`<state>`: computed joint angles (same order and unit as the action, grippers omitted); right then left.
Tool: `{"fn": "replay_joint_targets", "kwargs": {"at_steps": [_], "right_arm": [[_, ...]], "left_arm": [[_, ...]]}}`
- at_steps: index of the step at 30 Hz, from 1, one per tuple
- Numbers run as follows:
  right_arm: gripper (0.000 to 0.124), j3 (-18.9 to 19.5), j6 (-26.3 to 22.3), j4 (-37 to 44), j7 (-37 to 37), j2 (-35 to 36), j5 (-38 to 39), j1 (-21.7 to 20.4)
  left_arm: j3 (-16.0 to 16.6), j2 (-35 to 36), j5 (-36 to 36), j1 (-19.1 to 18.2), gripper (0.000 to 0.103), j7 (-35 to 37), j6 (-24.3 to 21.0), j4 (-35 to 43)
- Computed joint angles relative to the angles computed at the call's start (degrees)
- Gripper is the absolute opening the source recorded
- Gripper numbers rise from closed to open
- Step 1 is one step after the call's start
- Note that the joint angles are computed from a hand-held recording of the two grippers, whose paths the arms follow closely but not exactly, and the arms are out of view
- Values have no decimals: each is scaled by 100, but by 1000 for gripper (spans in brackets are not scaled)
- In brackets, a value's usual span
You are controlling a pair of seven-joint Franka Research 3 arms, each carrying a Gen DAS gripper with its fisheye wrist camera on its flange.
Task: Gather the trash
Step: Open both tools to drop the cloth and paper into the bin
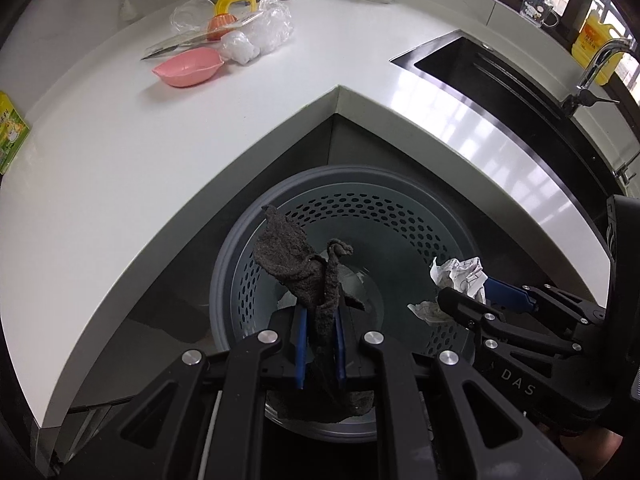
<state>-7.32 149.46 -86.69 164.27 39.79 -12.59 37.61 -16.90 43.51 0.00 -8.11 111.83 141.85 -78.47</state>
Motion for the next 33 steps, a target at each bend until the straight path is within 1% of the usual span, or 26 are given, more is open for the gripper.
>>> {"fn": "replay_joint_targets", "kwargs": {"at_steps": [5,7,8,10,11,13,14,15,16,17,19,23,25,33], "right_arm": [[43,178,95,-18,-274,101,276,-186],[44,208,138,-28,-354,123,385,-219],[48,238,127,22,-425,157,450,-251],[49,234,7,110,-513,190,519,-253],[50,187,-18,123,-502,188,503,-219],[53,136,-31,106,-476,164,484,-185],[55,136,-12,67,-475,137,492,-188],[58,158,17,21,-491,111,519,-208],[60,198,56,-23,-530,94,567,-246],[60,202,75,-69,-532,72,593,-252],[60,156,111,-159,-459,23,594,-216],[60,66,266,-342,-339,-91,525,-129],[60,66,222,-347,-345,-123,489,-119],[60,17,314,-549,-211,-334,329,-53]], "left_arm": [[147,84,168,-103,12,-210,-52,43],[182,76,230,-120,15,-288,-73,18],[190,65,249,-117,15,-321,-64,-6],[198,40,290,-107,21,-364,-62,-43],[212,11,316,-106,28,-393,-27,-87],[290,-61,426,-136,46,-515,138,-203],[302,-104,454,-122,67,-565,245,-271],[289,-162,454,-81,76,-595,382,-373],[269,-192,454,-44,76,-607,460,-423],[288,-204,498,-50,76,-636,458,-431],[354,-214,607,-90,76,-739,417,-415],[304,-256,603,-18,76,-761,331,-428],[294,-304,617,-9,76,-773,373,-481],[241,-495,592,50,76,-765,564,-637]]}}
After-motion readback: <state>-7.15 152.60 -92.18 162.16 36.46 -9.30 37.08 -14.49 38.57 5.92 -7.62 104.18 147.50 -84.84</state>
